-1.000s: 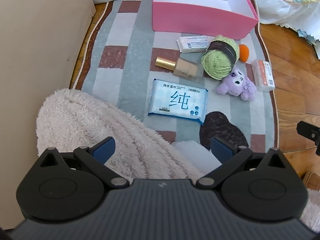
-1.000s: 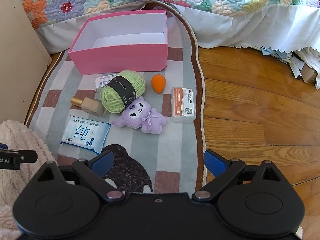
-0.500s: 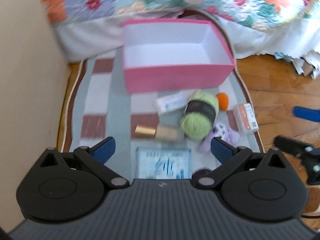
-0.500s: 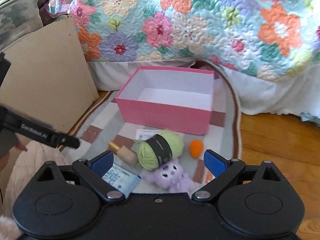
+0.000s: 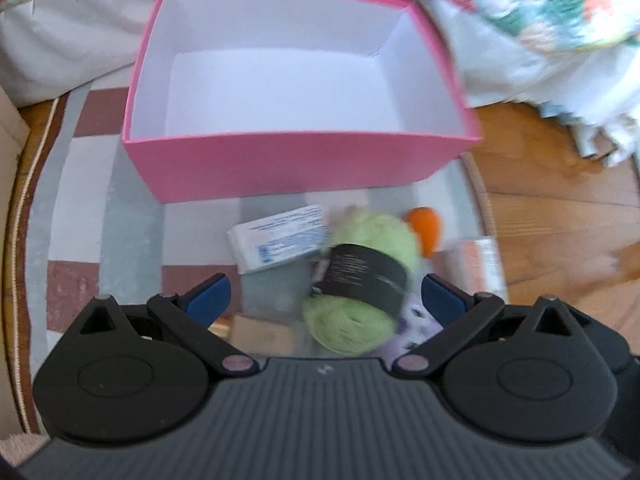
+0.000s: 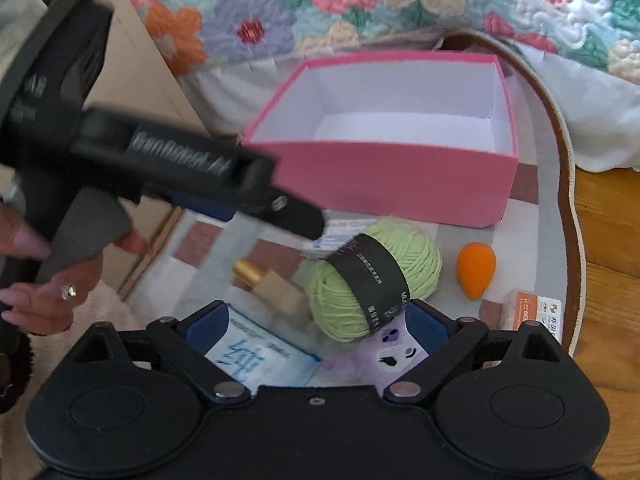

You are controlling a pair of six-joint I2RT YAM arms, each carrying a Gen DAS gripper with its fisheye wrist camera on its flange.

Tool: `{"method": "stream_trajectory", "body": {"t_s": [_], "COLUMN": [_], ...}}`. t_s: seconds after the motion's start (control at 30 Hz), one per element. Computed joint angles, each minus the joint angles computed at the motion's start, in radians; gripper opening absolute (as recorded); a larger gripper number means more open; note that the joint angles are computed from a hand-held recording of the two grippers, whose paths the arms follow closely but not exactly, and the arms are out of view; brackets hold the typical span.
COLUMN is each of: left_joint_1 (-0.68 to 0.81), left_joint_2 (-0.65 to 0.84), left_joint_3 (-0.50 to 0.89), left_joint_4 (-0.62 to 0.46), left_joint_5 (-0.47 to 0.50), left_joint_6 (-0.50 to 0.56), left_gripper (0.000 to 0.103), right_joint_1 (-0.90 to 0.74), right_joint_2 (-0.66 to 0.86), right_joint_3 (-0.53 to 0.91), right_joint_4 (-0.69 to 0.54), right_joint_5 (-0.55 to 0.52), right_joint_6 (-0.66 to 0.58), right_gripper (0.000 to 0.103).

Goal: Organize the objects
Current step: 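Move the left tool to the green yarn ball and close on its band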

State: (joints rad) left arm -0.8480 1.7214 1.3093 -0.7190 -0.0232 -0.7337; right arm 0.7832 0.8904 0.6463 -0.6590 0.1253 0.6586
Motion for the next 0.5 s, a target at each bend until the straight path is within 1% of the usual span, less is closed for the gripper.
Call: {"method": "stream_trajectory", "body": {"t_s": [0.03,0.1,0.17,0.23,0.27,0.3,0.33,0.37,0.4,0.43,0.5], "left_joint_1": [0.002,0.016,0.031,0.039,0.043,0.045,0.049,0.055,0.061,0.068,0.072], "left_joint_2": [0.021,0.056,0.062,0.059,0.055,0.058,0.060,0.067,0.067,0.059,0.045], "left_joint_3": [0.007,0.003,-0.023,-0.056,-0.077,-0.094,-0.106,-0.111,-0.123,-0.147,-0.173], "left_joint_4": [0.004,0.038,0.083,0.143,0.179,0.212,0.229,0.231,0.237,0.266,0.291], "left_joint_5": [-0.001,0.027,0.063,0.096,0.114,0.122,0.127,0.134,0.145,0.158,0.144], "left_joint_6": [0.004,0.001,-0.005,-0.005,-0.002,0.002,0.004,-0.006,-0.041,-0.061,-0.066], "left_gripper": [0.101,0.101,0.099,0.091,0.090,0.084,0.076,0.073,0.073,0.073,0.074], "right_joint_1": [-0.024,-0.065,-0.073,-0.092,-0.101,-0.108,-0.109,-0.108,-0.095,-0.077,-0.047], "right_joint_2": [0.006,0.028,0.083,0.144,0.163,0.180,0.177,0.175,0.176,0.175,0.178], "right_joint_3": [-0.022,-0.060,-0.079,-0.096,-0.103,-0.115,-0.133,-0.141,-0.147,-0.147,-0.141], "right_joint_4": [0.036,0.104,0.154,0.219,0.242,0.276,0.310,0.328,0.339,0.335,0.323], "right_joint_5": [-0.019,-0.058,-0.051,-0.054,-0.061,-0.065,-0.071,-0.069,-0.050,-0.028,0.014], "right_joint_6": [0.010,0.043,0.072,0.089,0.093,0.091,0.091,0.090,0.093,0.098,0.124], "right_gripper": [0.097,0.097,0.097,0.097,0.097,0.096,0.096,0.096,0.096,0.096,0.096]}}
